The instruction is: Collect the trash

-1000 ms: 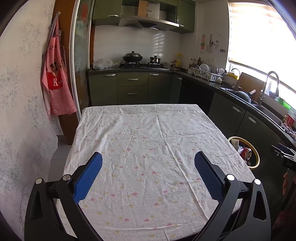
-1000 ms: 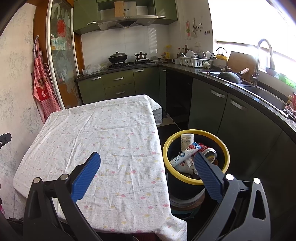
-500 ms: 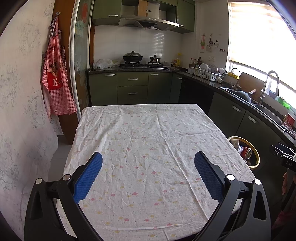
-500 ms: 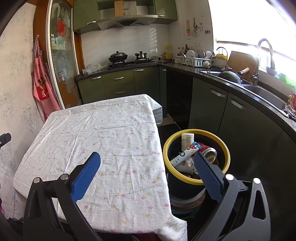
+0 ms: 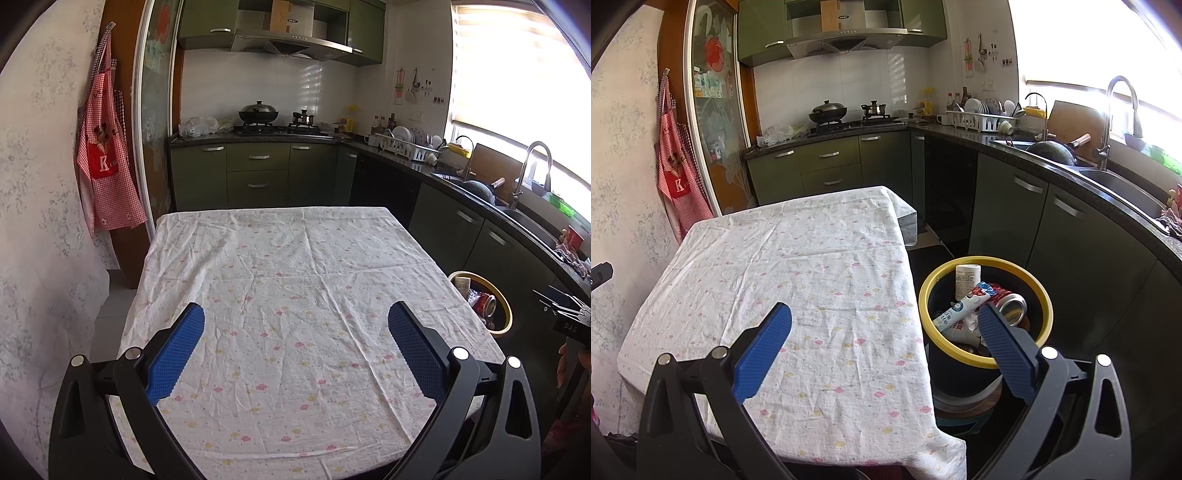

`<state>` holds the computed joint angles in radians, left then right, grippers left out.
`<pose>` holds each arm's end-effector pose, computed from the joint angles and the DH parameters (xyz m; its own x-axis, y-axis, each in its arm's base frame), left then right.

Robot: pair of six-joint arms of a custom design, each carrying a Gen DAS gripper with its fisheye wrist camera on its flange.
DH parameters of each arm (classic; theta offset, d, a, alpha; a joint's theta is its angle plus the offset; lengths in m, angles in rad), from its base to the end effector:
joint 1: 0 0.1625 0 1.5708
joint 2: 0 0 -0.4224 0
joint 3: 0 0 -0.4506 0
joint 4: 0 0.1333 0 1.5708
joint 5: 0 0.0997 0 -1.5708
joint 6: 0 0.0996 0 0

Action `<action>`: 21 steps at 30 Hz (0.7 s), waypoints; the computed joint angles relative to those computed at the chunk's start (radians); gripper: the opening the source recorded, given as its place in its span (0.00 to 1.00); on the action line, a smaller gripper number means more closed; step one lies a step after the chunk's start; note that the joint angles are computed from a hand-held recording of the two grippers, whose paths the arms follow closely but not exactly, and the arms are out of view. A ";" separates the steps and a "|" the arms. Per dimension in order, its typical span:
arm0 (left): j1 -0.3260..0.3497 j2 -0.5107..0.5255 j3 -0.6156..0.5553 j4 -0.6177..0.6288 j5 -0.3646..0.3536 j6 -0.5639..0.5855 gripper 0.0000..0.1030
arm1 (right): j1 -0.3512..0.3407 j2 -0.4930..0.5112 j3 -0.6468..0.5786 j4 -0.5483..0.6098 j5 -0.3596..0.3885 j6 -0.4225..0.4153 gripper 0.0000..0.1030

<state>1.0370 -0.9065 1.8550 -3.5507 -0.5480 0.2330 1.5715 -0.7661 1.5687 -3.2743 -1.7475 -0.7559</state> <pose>-0.1269 -0.6438 0.1878 -0.7386 -0.2534 -0.6247 0.4439 0.5146 -0.7336 0.1163 -0.7562 0.1486 -0.7161 -0.3261 0.6171 -0.6756 0.5459 -0.4955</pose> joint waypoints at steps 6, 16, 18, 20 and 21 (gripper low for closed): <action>0.004 0.004 -0.011 0.004 0.003 -0.006 0.95 | 0.000 0.005 -0.003 0.003 -0.002 0.000 0.93; 0.021 0.012 -0.038 0.050 -0.013 -0.014 0.95 | 0.005 0.027 -0.040 0.031 -0.020 0.003 0.93; 0.025 0.013 -0.043 0.054 -0.017 -0.013 0.95 | 0.006 0.032 -0.052 0.039 -0.024 0.003 0.93; 0.028 0.015 -0.049 0.061 -0.020 -0.011 0.95 | 0.008 0.038 -0.060 0.043 -0.029 0.003 0.93; 0.030 0.017 -0.053 0.063 -0.021 -0.010 0.95 | 0.008 0.042 -0.067 0.047 -0.031 0.003 0.93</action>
<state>1.0666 -0.8898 1.8015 -3.4873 -0.5691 0.2235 1.5798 -0.7246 1.5019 -3.2270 -1.7787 -0.7533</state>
